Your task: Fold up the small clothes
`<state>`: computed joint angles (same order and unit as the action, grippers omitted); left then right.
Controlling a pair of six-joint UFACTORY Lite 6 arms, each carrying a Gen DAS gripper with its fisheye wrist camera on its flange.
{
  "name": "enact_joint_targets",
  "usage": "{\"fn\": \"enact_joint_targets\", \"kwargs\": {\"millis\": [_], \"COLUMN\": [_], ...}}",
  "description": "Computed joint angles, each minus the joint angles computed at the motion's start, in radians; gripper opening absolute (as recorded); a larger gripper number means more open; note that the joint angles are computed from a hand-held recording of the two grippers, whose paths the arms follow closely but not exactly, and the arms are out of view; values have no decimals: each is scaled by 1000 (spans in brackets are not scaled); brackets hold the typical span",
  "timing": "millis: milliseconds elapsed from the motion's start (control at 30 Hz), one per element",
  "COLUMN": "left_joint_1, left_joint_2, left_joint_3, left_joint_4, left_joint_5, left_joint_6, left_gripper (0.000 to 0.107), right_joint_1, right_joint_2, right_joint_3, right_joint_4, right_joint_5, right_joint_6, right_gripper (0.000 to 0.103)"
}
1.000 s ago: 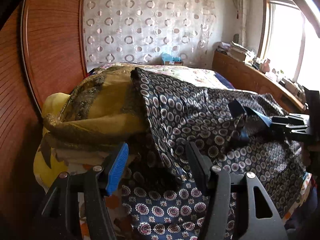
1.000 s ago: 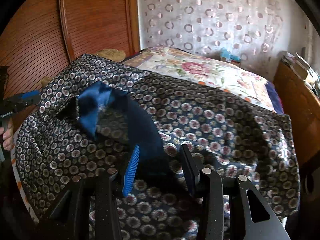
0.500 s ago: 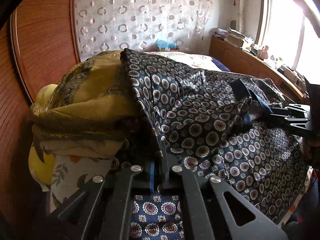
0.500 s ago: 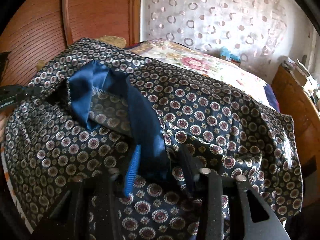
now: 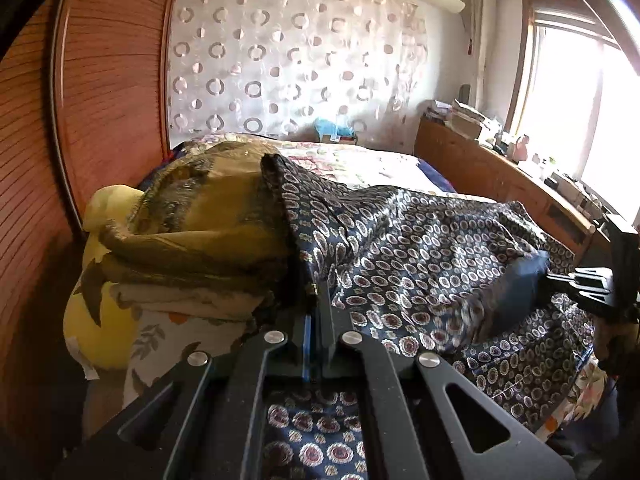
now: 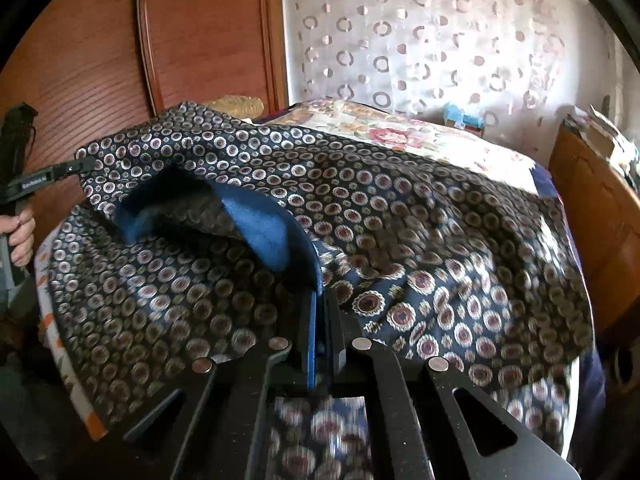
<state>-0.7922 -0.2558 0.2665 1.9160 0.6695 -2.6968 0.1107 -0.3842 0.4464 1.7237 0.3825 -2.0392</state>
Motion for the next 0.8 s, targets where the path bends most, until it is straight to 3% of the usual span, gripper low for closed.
{"fn": "enact_joint_targets", "kwargs": {"millis": [100, 233, 333, 467, 800], "left_joint_1": [12, 20, 21, 22, 24], "left_joint_2": [-5, 59, 91, 139, 222], "left_joint_3": [-15, 1, 11, 32, 71], "left_joint_4": [14, 35, 45, 65, 103], "left_joint_5": [-5, -5, -1, 3, -10], "left_joint_6": [-17, -44, -58, -77, -123], "left_gripper": [2, 2, 2, 2, 2], "right_joint_1": [-91, -240, -417, -599, -597], "right_joint_2": [-132, -268, -294, -231, 127], "right_joint_3": [-83, -150, -161, -112, 111], "right_joint_4": [-168, -318, -353, -354, -236], "right_joint_5": [52, 132, 236, 298, 161], "right_joint_6": [154, 270, 248, 209, 185], "right_gripper": [3, 39, 41, 41, 41]}}
